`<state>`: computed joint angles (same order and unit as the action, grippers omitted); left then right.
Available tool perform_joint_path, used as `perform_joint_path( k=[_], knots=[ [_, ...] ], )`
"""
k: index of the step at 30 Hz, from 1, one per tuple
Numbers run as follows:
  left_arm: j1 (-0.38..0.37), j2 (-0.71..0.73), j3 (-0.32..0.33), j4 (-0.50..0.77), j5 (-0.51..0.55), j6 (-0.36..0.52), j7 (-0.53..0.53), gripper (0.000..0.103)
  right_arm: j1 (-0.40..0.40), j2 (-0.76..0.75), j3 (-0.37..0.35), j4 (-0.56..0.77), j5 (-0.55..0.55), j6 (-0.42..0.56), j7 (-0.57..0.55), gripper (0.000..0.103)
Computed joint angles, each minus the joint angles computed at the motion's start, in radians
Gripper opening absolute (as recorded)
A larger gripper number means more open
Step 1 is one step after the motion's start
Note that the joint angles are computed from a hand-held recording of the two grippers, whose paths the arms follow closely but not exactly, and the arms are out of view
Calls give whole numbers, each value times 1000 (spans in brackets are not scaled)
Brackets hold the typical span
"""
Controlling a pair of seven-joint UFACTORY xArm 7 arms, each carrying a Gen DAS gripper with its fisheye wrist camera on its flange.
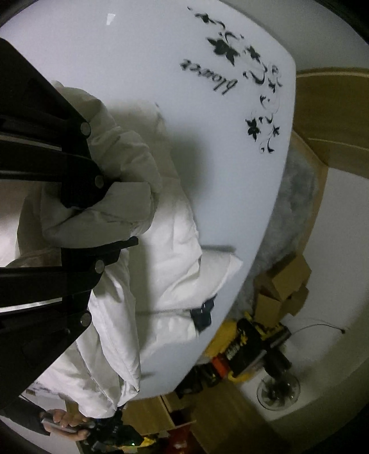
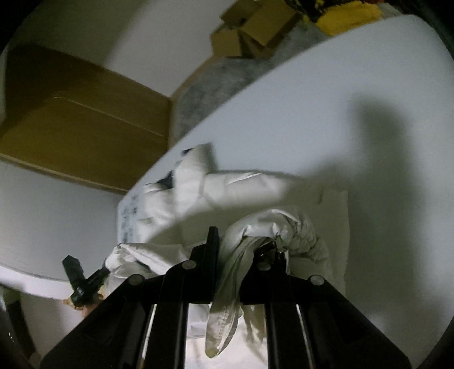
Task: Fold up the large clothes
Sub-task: 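Lift the hem with both grippers and fold it toward the collar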
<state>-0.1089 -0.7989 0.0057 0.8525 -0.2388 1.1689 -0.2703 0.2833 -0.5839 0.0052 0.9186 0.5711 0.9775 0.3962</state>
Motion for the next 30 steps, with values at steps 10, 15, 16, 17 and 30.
perform_joint_path(
  k=[10,15,16,17,30],
  knots=[
    [-9,67,30,-97,-36,-127,49,19,-7,91,11,-45,14,-86,-31,14],
    [-24,-4,128,-99,-172,-92,80,45,16,-1,-31,-91,110,-157,-72,61],
    [-27,-26,144,-75,-199,-68,77,71,13,-22,-33,-90,111,-161,-65,74],
    [-24,-42,147,-52,-207,-52,76,101,-11,-58,-19,-81,75,-164,-36,76],
    [288,-118,-500,108,407,-174,-279,103,-193,22,478,278,-592,-49,253,65]
  ],
)
